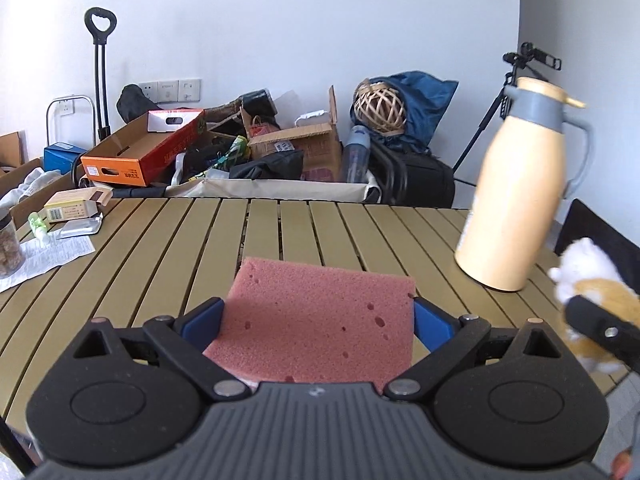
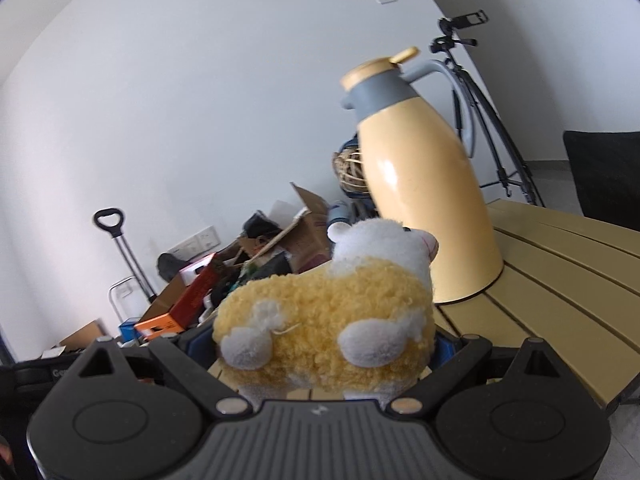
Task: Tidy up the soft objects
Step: 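Carry the sponge and plush toy down under the table over the black bin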
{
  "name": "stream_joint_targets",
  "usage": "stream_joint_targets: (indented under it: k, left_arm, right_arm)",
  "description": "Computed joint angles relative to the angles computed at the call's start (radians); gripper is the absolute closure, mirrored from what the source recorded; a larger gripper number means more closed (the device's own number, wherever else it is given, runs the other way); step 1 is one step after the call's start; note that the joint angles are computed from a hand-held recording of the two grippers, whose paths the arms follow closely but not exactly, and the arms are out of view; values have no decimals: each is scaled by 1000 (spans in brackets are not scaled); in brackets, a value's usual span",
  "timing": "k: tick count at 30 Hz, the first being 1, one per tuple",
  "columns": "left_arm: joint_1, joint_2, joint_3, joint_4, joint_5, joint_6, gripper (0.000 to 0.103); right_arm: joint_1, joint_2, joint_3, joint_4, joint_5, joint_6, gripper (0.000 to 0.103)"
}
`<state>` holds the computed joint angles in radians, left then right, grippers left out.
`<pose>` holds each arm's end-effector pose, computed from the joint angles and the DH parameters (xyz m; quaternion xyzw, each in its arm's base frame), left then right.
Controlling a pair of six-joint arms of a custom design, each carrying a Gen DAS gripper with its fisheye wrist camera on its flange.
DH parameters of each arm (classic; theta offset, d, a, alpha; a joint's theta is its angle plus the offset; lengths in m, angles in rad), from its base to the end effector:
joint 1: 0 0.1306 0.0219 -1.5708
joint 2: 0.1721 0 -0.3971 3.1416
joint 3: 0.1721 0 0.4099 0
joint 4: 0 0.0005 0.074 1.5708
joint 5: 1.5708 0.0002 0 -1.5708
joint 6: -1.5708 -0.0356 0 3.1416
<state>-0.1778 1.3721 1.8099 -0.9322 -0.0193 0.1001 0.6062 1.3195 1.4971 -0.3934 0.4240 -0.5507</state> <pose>0.4714 -0.0845 0.6492 0.0284 0.8581 -0.0628 0.5088 0.4178 0.2712 0.5759 0.1107 0.7651 0.1978 0.6027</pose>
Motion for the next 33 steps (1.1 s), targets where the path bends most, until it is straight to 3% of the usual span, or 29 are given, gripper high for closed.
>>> stream_joint_targets:
  k: [3, 17, 33]
  left_arm:
    - [7, -64, -64, 11, 27, 29, 4]
    - [29, -341, -316, 5, 15, 57, 4]
    - [97, -563, -537, -76, 49, 73, 4]
  right_arm:
    - [33, -24, -29, 12, 15, 15, 6]
    - [218, -175, -217, 12, 107, 53, 6]
    - [386, -211, -281, -200, 152, -2, 6]
